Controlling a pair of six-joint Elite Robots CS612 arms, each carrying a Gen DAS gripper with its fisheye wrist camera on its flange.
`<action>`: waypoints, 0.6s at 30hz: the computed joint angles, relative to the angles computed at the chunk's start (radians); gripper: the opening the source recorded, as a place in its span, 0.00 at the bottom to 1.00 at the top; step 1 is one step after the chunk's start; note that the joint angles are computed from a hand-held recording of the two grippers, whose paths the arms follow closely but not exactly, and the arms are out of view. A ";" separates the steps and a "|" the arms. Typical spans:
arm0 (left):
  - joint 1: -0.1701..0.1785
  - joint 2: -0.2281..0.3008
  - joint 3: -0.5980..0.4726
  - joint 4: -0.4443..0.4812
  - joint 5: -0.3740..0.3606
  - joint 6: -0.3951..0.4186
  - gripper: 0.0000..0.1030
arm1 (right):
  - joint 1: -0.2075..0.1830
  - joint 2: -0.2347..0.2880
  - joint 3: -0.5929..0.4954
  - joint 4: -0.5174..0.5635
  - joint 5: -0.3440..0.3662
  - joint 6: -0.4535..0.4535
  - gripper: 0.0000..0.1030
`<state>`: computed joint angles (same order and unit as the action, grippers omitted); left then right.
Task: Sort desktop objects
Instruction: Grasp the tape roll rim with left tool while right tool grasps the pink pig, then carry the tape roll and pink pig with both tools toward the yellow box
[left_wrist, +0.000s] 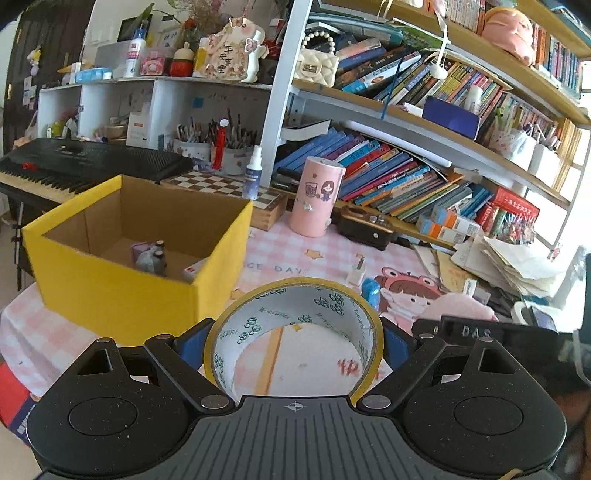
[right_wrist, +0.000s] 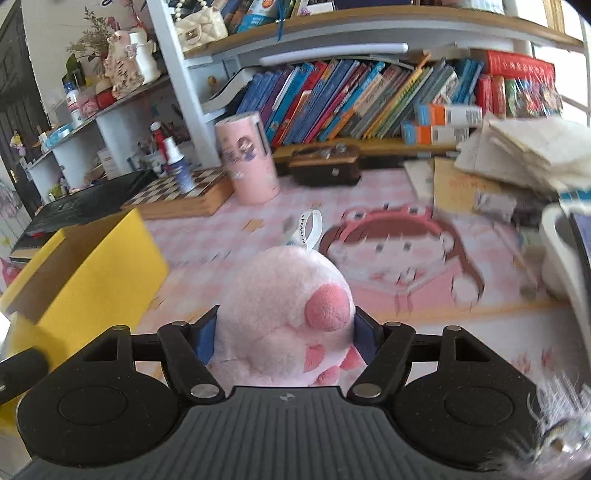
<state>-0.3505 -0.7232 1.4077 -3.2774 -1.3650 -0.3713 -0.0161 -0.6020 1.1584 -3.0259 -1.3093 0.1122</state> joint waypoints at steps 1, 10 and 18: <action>0.003 -0.006 0.015 -0.007 -0.005 0.008 0.89 | 0.007 -0.017 0.029 -0.002 -0.007 0.010 0.67; 0.041 -0.080 0.175 -0.081 -0.044 0.067 0.89 | 0.082 -0.119 0.218 -0.058 -0.076 -0.016 0.67; 0.076 -0.130 0.266 -0.093 -0.083 0.094 0.89 | 0.140 -0.175 0.332 -0.108 -0.146 0.005 0.67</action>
